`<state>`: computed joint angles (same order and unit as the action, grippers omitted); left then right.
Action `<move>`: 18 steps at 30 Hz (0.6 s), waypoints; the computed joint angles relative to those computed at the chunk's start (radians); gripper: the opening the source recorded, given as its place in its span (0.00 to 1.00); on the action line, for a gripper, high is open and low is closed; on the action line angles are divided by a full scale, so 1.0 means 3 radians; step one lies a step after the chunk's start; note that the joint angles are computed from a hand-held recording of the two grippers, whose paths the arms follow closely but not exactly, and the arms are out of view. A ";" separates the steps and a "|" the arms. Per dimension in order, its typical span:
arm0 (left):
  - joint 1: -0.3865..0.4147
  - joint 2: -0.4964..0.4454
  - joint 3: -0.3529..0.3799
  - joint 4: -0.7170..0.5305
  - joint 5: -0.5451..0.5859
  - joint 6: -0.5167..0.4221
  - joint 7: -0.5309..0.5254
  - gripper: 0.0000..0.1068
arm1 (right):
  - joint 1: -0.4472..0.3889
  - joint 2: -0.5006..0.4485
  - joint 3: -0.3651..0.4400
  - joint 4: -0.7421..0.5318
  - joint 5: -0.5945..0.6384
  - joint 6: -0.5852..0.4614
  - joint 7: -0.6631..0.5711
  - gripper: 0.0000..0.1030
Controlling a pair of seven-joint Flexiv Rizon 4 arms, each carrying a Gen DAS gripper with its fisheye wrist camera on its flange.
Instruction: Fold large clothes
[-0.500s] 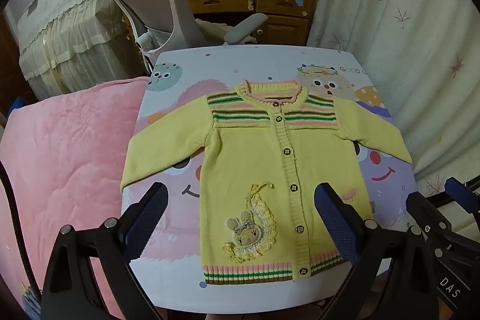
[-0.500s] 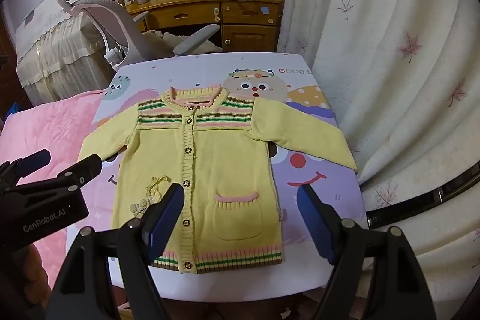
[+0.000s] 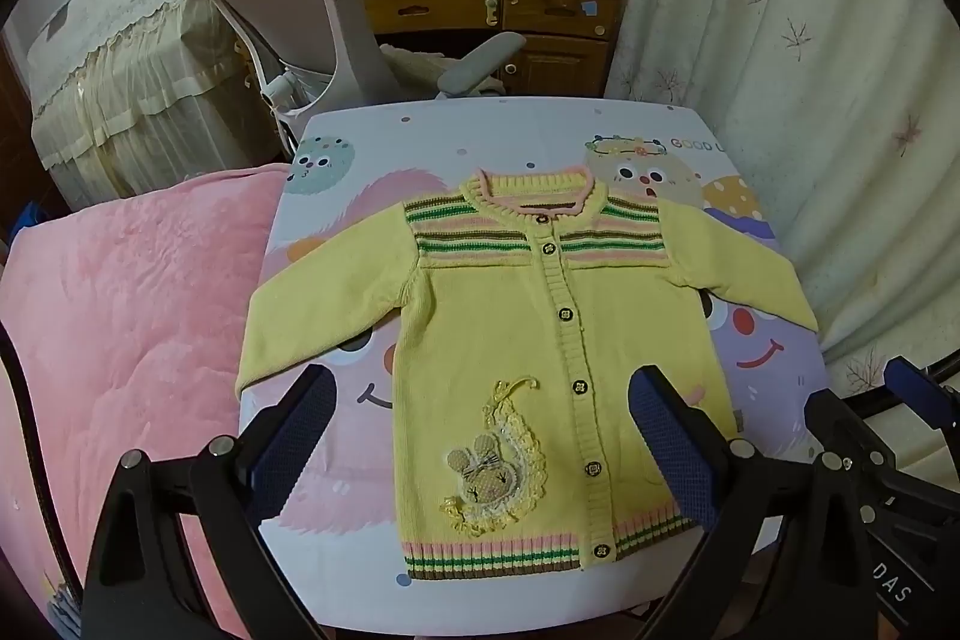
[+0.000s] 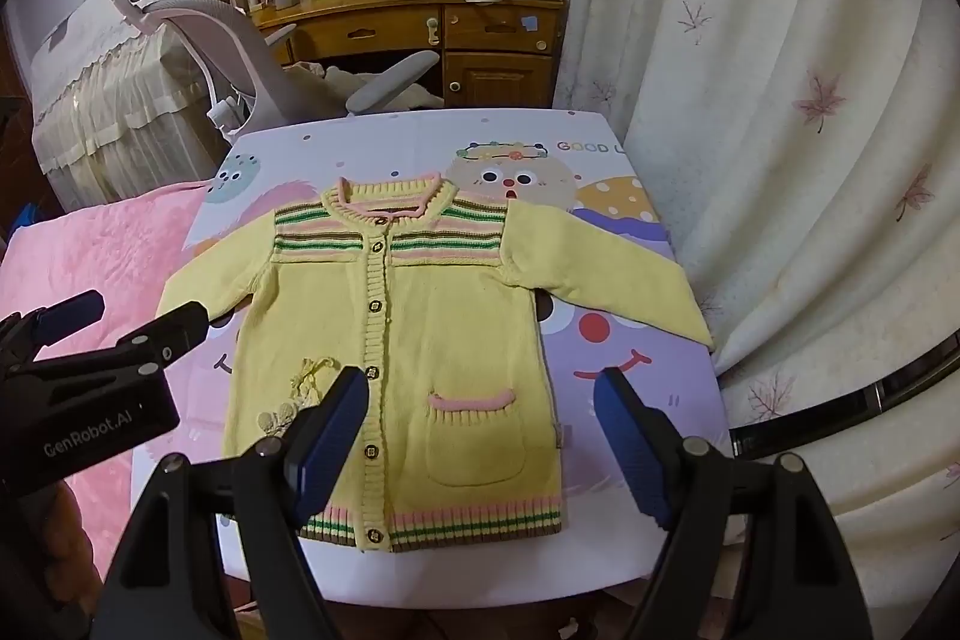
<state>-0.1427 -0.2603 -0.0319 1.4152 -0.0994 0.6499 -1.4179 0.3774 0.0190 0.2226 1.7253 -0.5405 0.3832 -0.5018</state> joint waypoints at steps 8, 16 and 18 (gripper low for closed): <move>-0.0008 -0.0012 -0.0012 -0.0023 -0.0007 0.0045 0.0016 0.91 | -0.0011 -0.0012 -0.0011 -0.0032 -0.0036 0.0008 -0.0008 0.76; -0.0009 -0.0018 -0.0016 -0.0030 -0.0024 0.0036 0.0029 0.91 | -0.0006 -0.0027 -0.0011 -0.0048 -0.0039 0.0008 -0.0040 0.76; -0.0013 -0.0018 -0.0017 -0.0033 -0.0020 0.0024 0.0039 0.91 | 0.0001 -0.0039 -0.0010 -0.0055 -0.0017 0.0007 -0.0065 0.76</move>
<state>-0.1467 -0.2656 -0.0370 1.4053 -0.1055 0.6570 -1.4063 0.3778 0.0073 0.2196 1.7089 -0.5455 0.3852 -0.5211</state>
